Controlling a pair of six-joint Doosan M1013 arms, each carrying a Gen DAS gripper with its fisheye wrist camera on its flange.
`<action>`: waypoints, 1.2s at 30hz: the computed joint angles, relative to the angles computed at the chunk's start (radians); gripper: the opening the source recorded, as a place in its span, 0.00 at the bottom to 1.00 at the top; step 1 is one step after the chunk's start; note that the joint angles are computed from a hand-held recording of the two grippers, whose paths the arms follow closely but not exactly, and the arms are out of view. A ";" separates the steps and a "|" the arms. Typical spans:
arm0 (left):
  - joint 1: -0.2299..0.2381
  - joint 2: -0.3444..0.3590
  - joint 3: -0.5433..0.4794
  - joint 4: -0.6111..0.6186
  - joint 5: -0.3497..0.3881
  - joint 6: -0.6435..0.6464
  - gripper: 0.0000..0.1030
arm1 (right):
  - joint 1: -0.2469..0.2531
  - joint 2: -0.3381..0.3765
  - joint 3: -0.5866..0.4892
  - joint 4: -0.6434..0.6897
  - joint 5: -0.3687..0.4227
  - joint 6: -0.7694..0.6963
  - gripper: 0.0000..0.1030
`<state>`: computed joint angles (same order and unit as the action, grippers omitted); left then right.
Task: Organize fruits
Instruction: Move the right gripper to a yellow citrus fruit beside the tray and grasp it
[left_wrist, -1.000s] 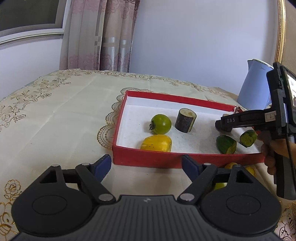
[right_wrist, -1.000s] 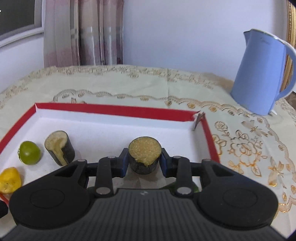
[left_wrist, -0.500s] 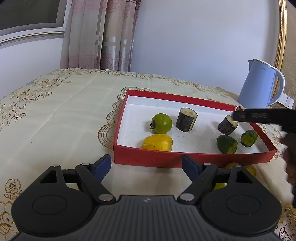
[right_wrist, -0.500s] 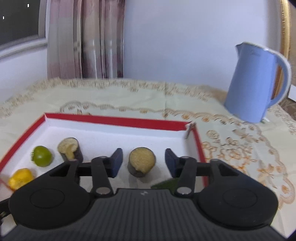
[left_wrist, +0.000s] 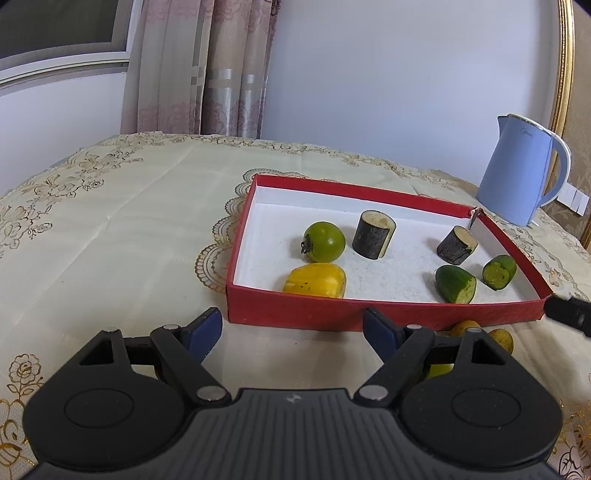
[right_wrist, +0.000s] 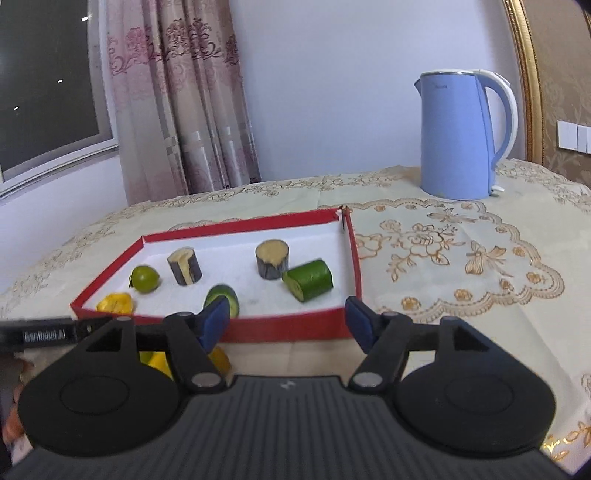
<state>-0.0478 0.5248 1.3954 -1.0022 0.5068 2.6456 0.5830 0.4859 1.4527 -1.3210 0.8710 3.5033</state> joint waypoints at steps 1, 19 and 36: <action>0.000 -0.001 0.001 0.001 0.000 0.000 0.81 | 0.000 0.001 0.003 0.004 -0.002 -0.010 0.65; 0.005 0.001 0.000 -0.035 0.027 0.036 0.85 | -0.014 0.001 0.008 0.070 -0.145 -0.099 0.64; 0.005 0.004 -0.004 -0.032 0.034 0.030 0.86 | -0.027 0.045 -0.088 0.268 -0.187 -0.450 0.52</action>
<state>-0.0433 0.5285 1.3913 -1.0340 0.5411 2.6761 0.5559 0.5312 1.3650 -1.0526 0.6838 3.0529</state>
